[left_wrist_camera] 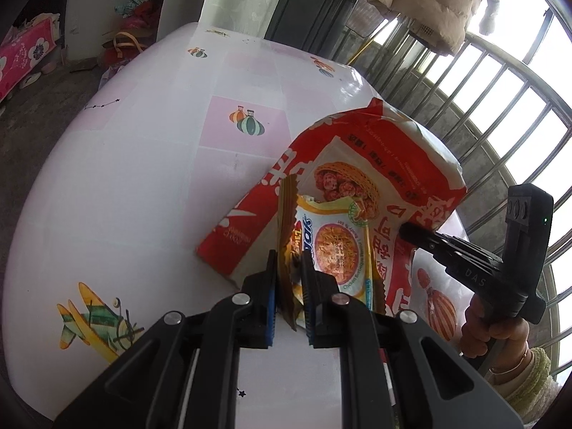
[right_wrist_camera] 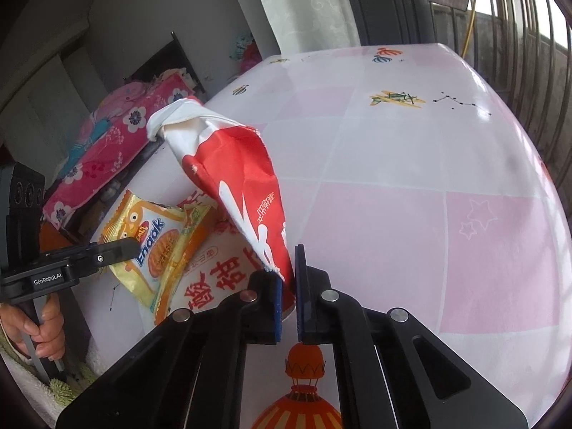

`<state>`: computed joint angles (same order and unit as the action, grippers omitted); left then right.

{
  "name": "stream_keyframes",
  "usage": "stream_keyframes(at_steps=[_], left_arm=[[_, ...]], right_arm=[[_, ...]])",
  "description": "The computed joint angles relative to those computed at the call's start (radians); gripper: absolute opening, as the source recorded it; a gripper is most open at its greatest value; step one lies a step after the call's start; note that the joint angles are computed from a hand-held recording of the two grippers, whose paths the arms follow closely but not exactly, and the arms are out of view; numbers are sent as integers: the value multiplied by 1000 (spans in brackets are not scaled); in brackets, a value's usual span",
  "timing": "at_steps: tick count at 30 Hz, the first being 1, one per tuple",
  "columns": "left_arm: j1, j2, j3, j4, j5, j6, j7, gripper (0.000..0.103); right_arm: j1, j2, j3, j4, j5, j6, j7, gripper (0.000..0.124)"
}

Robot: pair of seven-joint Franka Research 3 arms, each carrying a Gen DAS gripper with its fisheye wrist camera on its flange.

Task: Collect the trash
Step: 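Lift the snack bag and Enaak packet above the table with both tools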

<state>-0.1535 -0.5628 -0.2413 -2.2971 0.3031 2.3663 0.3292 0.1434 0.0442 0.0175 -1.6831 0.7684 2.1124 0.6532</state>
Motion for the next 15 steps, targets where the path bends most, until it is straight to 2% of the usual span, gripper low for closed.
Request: stream_keyframes(at_steps=[8,15], left_arm=[[10,-27,-4,8,31,36,-10,11],[11,45,15,108,48,116,97,11]], right_arm=[[-8,-59,-15,-58,81,59,-13,1],[-31,-122,-58,-106,178,103,39,0]])
